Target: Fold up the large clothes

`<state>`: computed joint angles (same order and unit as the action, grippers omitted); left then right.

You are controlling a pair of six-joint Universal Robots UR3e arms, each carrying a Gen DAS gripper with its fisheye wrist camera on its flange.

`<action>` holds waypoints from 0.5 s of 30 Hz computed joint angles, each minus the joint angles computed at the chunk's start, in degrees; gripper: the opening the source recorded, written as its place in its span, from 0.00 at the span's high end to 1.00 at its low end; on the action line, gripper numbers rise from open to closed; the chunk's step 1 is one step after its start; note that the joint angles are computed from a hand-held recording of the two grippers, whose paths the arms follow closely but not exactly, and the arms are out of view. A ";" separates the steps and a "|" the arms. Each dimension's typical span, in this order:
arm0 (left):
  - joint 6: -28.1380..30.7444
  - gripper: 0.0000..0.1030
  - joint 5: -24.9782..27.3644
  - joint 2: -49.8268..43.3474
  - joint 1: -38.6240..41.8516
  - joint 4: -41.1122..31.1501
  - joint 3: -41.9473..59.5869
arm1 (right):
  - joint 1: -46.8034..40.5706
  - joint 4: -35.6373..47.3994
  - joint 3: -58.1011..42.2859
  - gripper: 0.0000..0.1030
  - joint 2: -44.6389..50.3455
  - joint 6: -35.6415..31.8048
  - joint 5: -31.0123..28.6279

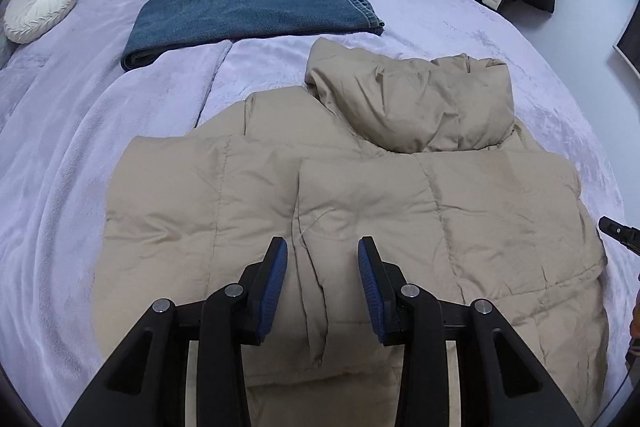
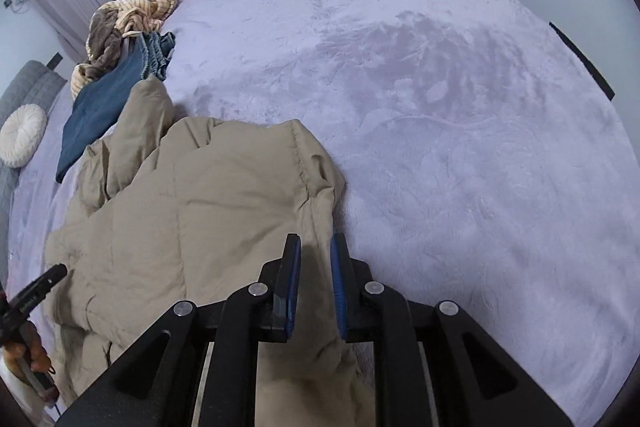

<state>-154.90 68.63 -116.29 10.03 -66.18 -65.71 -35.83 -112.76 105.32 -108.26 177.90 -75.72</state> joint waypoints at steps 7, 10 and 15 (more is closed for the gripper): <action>-0.07 0.62 3.69 2.56 -0.50 5.84 -10.67 | 3.19 1.35 5.03 0.84 -2.31 -0.81 -1.31; -0.07 0.59 4.26 1.93 -1.06 8.00 -11.92 | 3.27 -2.16 9.19 0.88 -1.80 -1.72 -2.10; -1.02 0.59 6.69 2.47 -1.74 6.39 -10.55 | 2.88 1.62 6.67 0.88 -2.23 -2.35 -2.14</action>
<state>-155.92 75.32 -113.82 8.28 -59.79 -76.26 -32.95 -111.14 111.99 -110.49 175.55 -77.86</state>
